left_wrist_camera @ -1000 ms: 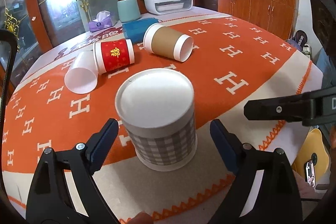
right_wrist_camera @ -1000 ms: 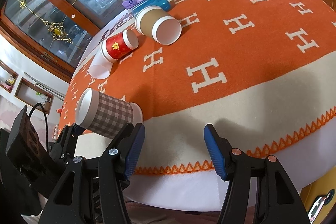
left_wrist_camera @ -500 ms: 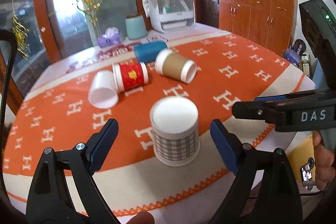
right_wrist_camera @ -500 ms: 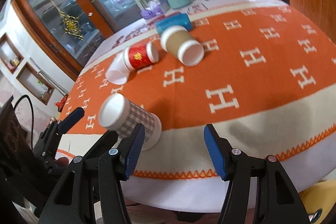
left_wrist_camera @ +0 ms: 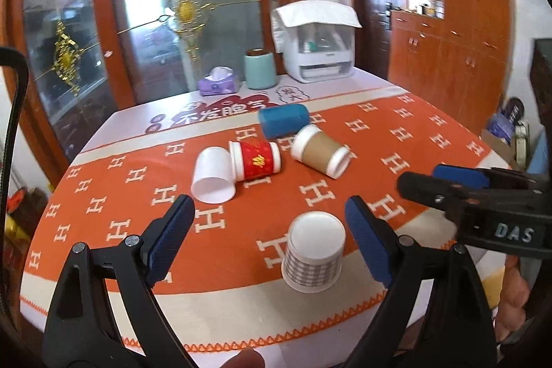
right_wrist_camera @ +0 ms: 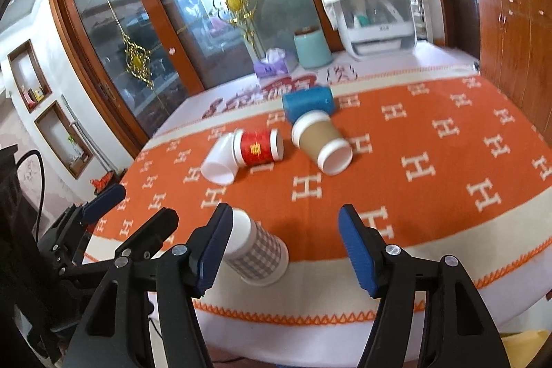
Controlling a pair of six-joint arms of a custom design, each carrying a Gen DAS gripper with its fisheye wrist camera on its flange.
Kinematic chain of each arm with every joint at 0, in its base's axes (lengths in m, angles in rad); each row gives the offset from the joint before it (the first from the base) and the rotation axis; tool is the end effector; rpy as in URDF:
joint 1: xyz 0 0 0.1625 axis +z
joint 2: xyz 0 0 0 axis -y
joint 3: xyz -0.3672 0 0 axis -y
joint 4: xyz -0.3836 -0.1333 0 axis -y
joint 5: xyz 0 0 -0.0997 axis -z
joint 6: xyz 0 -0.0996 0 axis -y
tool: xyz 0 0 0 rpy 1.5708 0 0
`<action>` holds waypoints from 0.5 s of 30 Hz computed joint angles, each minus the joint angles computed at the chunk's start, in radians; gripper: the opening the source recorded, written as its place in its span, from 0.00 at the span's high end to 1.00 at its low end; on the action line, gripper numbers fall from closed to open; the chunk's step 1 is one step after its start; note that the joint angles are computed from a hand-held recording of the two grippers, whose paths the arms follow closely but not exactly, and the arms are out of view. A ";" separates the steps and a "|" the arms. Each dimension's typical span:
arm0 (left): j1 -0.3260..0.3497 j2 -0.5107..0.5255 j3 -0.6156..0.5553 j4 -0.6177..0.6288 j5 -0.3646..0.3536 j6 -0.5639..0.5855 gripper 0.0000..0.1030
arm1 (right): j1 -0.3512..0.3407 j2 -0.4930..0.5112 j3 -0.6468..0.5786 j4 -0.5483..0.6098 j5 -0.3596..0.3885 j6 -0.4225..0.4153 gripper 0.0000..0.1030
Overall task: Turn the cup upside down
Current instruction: 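Open the left gripper and pull both tools back from the cup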
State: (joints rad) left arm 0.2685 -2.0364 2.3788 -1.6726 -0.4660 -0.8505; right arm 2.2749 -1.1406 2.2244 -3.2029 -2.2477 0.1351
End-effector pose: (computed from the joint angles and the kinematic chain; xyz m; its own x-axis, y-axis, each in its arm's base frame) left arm -0.2135 -0.2893 0.2946 -0.6470 0.1294 -0.7514 0.6823 0.5380 -0.4950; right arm 0.3507 -0.3033 0.1429 -0.8726 -0.1658 0.4595 -0.4389 0.6790 -0.5885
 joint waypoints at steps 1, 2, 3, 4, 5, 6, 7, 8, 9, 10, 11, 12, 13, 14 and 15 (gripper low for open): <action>0.004 0.005 -0.010 0.005 0.001 -0.011 0.15 | 0.010 0.000 -0.006 -0.006 -0.010 -0.008 0.37; 0.007 0.010 -0.025 0.025 0.001 -0.036 0.15 | 0.019 0.002 -0.012 -0.013 -0.017 -0.017 0.36; 0.011 0.011 -0.036 0.035 0.000 -0.050 0.15 | 0.027 0.002 -0.019 -0.013 -0.022 -0.023 0.36; 0.013 0.011 -0.049 0.046 -0.002 -0.069 0.15 | 0.034 0.004 -0.025 -0.014 -0.026 -0.028 0.36; 0.018 0.012 -0.056 0.044 -0.002 -0.075 0.15 | 0.042 0.007 -0.032 -0.014 -0.032 -0.035 0.36; 0.021 0.013 -0.063 0.049 0.000 -0.084 0.15 | 0.051 0.012 -0.041 -0.015 -0.043 -0.040 0.36; 0.024 0.014 -0.069 0.052 0.005 -0.089 0.15 | 0.058 0.017 -0.046 -0.019 -0.051 -0.045 0.36; 0.022 0.014 -0.079 0.081 0.015 -0.114 0.15 | 0.063 0.021 -0.052 -0.022 -0.057 -0.051 0.36; 0.024 0.018 -0.083 0.089 0.021 -0.121 0.15 | 0.068 0.024 -0.058 -0.023 -0.061 -0.053 0.36; 0.025 0.021 -0.088 0.096 0.024 -0.128 0.15 | 0.071 0.025 -0.063 -0.022 -0.062 -0.054 0.36; 0.024 0.021 -0.095 0.112 0.025 -0.140 0.15 | 0.074 0.025 -0.068 -0.020 -0.060 -0.055 0.36; 0.025 0.022 -0.101 0.122 0.025 -0.148 0.15 | 0.077 0.026 -0.070 -0.022 -0.059 -0.056 0.36; 0.023 0.021 -0.106 0.130 0.025 -0.155 0.15 | 0.079 0.029 -0.075 -0.024 -0.061 -0.058 0.36; 0.023 0.022 -0.109 0.134 0.028 -0.160 0.15 | 0.082 0.031 -0.079 -0.024 -0.063 -0.061 0.36; 0.023 0.024 -0.113 0.138 0.031 -0.166 0.15 | 0.087 0.034 -0.084 -0.024 -0.067 -0.064 0.36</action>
State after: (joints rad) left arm 0.2917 -2.0124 2.2658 -1.5343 -0.4351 -1.0164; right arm 2.3617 -1.1071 2.1400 -3.2272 -2.3151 0.0708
